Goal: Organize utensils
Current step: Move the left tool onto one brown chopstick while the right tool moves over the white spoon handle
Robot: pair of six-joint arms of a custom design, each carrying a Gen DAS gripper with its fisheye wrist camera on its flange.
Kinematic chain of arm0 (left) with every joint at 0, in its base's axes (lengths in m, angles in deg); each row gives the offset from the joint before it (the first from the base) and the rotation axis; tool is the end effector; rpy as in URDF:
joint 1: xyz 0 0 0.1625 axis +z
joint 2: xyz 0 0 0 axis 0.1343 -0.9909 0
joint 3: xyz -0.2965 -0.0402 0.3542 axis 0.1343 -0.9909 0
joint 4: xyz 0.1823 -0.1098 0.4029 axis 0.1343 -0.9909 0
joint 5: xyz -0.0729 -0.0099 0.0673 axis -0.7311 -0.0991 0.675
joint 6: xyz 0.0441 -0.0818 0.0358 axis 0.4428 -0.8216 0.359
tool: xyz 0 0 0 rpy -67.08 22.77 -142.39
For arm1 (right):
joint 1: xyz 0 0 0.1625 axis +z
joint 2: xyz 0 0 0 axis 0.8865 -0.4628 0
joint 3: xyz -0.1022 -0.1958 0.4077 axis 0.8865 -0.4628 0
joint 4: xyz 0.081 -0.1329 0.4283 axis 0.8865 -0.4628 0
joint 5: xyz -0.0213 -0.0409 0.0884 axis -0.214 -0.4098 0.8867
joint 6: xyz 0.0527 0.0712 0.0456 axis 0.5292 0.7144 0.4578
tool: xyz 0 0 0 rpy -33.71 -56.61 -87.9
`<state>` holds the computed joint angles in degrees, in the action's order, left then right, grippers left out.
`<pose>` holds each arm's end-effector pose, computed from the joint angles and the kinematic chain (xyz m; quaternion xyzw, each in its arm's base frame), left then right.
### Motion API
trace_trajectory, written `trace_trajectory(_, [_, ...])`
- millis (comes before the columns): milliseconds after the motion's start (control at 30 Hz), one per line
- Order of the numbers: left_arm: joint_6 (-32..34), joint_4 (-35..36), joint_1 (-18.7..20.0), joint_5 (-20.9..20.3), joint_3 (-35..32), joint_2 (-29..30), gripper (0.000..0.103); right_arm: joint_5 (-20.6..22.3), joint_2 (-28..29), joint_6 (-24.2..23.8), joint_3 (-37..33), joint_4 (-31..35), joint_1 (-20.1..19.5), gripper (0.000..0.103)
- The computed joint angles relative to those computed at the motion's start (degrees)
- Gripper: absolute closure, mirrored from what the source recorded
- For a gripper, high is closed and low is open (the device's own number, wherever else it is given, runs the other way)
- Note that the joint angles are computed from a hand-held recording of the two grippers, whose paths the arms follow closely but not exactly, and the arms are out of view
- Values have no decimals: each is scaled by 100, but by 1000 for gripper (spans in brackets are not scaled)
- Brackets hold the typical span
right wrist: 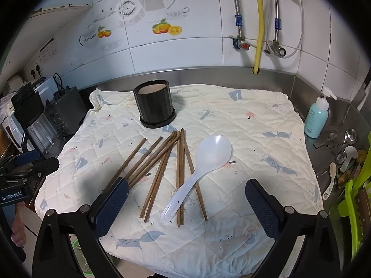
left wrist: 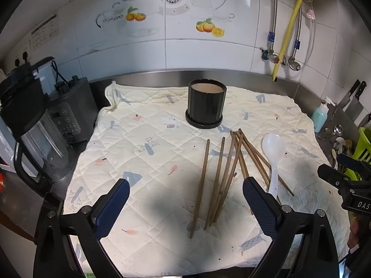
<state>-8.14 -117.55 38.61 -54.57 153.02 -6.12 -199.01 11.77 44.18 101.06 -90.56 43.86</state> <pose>-0.3395 -0.6790 0.2806 0.0592 0.8401 -0.3866 0.3758 0.3081 -0.7397 0.2728 0.2842 -0.8716 0.3059 0.2569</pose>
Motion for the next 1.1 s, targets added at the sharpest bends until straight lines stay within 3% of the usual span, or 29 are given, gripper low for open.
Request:
trace_trajectory(367, [881, -145, 435, -385, -583, 345, 21, -237, 289, 303, -412, 311, -52, 0])
trace_trajectory(633, [1377, 79, 904, -1197, -1388, 786, 33, -435, 587, 538, -820, 615, -90, 4])
trace_trajectory(933, [1939, 725, 1382, -1955, -2718, 1608, 55, -673, 862, 865, -1234, 903, -149, 6])
trace_trajectory(1100, [2133, 1169, 1626, -2434, -3498, 2055, 60, -792, 1011, 975, -1455, 1111, -165, 7])
